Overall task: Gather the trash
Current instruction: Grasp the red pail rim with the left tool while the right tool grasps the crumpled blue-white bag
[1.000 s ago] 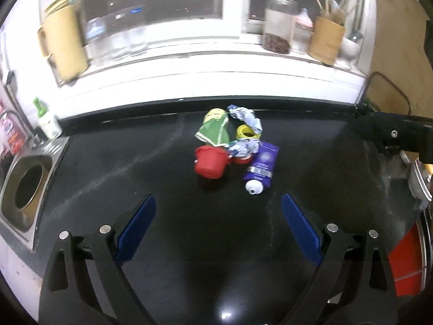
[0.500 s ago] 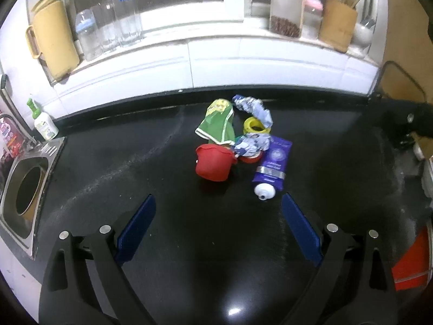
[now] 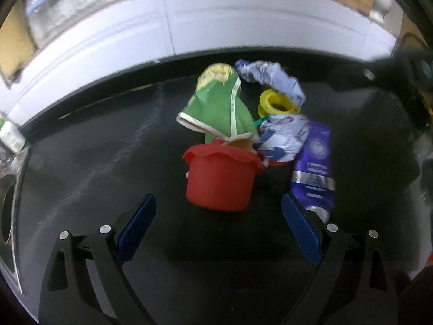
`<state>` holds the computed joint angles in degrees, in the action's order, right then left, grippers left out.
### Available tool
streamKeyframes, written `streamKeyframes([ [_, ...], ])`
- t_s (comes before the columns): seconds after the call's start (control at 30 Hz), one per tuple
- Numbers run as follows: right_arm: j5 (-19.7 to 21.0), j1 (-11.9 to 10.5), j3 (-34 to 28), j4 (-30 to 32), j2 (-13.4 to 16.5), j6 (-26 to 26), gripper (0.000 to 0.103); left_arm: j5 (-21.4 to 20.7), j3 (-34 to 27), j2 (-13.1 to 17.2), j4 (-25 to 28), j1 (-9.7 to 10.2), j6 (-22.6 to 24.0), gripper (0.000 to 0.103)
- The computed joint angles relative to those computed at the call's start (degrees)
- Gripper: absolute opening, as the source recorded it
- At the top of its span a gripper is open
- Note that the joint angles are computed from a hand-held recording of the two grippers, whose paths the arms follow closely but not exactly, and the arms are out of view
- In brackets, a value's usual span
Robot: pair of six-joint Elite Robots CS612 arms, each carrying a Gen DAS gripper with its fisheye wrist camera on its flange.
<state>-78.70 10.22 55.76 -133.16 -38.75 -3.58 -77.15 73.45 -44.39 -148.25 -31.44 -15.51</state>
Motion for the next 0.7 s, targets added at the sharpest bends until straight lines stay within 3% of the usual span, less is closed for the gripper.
streamKeyframes([
  [0.17, -0.23, 0.24, -11.60, 7.30, 7.19, -0.34, 0.081, -4.16, -2.32, 2.34, -0.55, 0.89, 1.78, 0.086],
  [0.27, -0.70, 0.50, -18.36, 11.41, 11.19, -0.54, 0.073, -5.42, -2.96, 2.83, -0.24, 1.17, 2.70, 0.072],
  [0.33, -0.67, 0.61, -22.47, 14.57, 13.49, -0.67, 0.056, -6.30, -3.37, 3.03, 0.14, 1.43, 2.65, 0.058],
  [0.37, -0.75, 0.66, -23.30, 15.24, 13.94, -0.76, 0.046, -6.73, -3.47, 3.03, 0.44, 1.55, 2.46, 0.056],
  [0.4, -0.72, 0.69, -23.83, 15.73, 14.24, -0.88, 0.020, -6.83, -3.42, 2.97, 0.38, 1.61, 2.42, 0.052],
  [0.7, -0.18, 0.44, -14.15, 7.41, 8.21, -0.32, 0.020, -4.13, 0.26, -0.51, -1.40, 1.17, 1.05, 0.052],
])
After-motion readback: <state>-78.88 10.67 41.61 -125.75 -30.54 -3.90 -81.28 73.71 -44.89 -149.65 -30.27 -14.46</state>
